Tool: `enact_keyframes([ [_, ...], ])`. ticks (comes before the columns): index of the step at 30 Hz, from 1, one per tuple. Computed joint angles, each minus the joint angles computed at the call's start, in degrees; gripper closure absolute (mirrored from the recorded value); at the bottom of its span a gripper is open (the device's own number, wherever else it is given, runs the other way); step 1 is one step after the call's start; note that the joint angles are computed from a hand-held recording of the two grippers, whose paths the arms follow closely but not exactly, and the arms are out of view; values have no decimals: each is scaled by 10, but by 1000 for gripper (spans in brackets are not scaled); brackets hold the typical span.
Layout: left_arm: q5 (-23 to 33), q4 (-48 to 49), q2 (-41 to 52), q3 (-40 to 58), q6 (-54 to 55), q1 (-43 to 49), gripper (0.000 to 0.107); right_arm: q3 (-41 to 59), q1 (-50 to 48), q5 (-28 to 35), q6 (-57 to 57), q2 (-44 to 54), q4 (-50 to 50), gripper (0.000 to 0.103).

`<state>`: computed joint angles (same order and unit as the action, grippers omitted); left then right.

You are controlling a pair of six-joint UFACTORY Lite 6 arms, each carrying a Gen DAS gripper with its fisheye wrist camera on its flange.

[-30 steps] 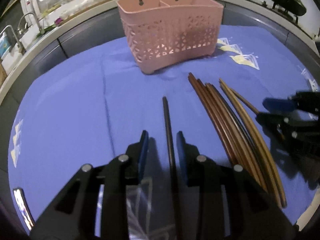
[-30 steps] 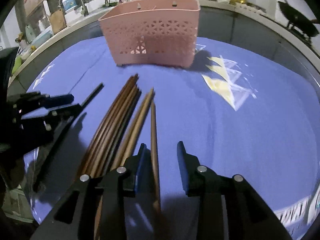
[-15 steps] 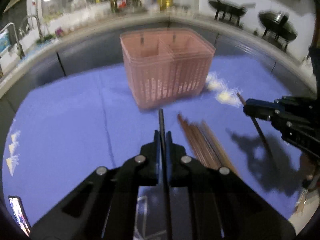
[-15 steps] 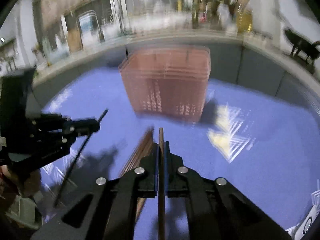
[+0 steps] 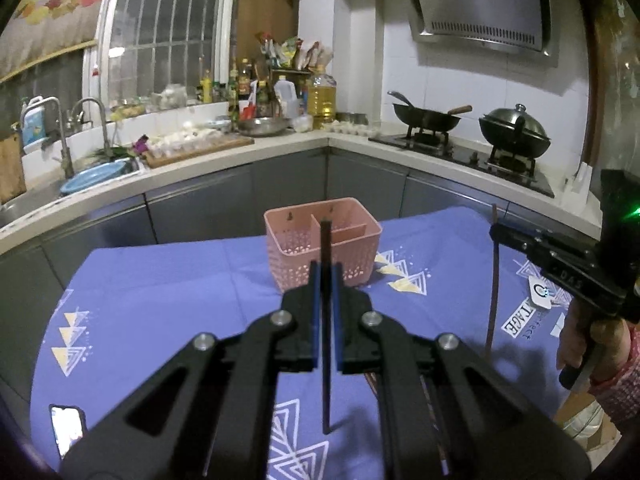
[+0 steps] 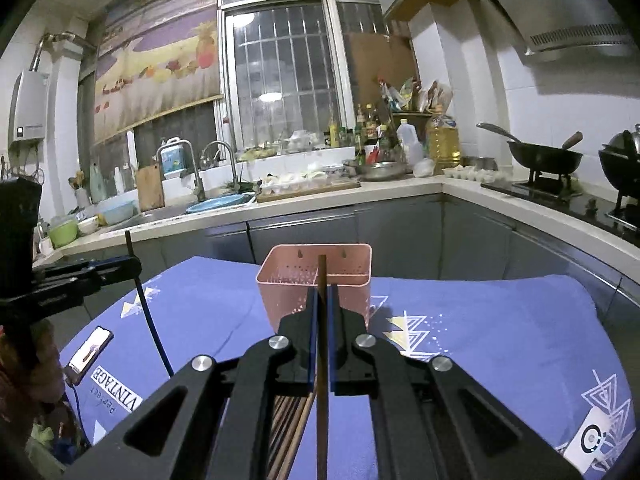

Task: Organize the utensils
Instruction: 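Lift both held chopsticks upright and carry them over the pink basket, then lower both chopsticks into the pink basket and open both tools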

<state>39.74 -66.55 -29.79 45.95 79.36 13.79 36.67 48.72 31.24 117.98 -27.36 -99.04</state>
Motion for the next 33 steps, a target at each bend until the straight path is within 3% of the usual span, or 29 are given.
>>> enact_keyframes([
  [7, 12, 14, 33, 42, -25, 6, 102, 29, -6, -14, -14, 39, 16, 98],
  [12, 23, 26, 110, 193, -89, -12, 102, 124, -59, -53, 51, 79, -81, 98],
  [17, -17, 64, 230, 418, -192, -64, 102, 311, -120, -75, 169, 200, -225, 98],
  [22, -104, 154, 362, 595, -297, -138, 102, 527, -152, -51, 222, 383, -273, 98],
  [25, -155, 170, 422, 625, -301, -165, 102, 635, -178, -85, 235, 484, -273, 98],
  [29, -176, 210, 500, 652, -336, -179, 102, 751, -196, -133, 184, 602, -217, 98],
  [33, -182, 202, 533, 631, -330, -179, 102, 738, -197, -142, 188, 633, -243, 98],
])
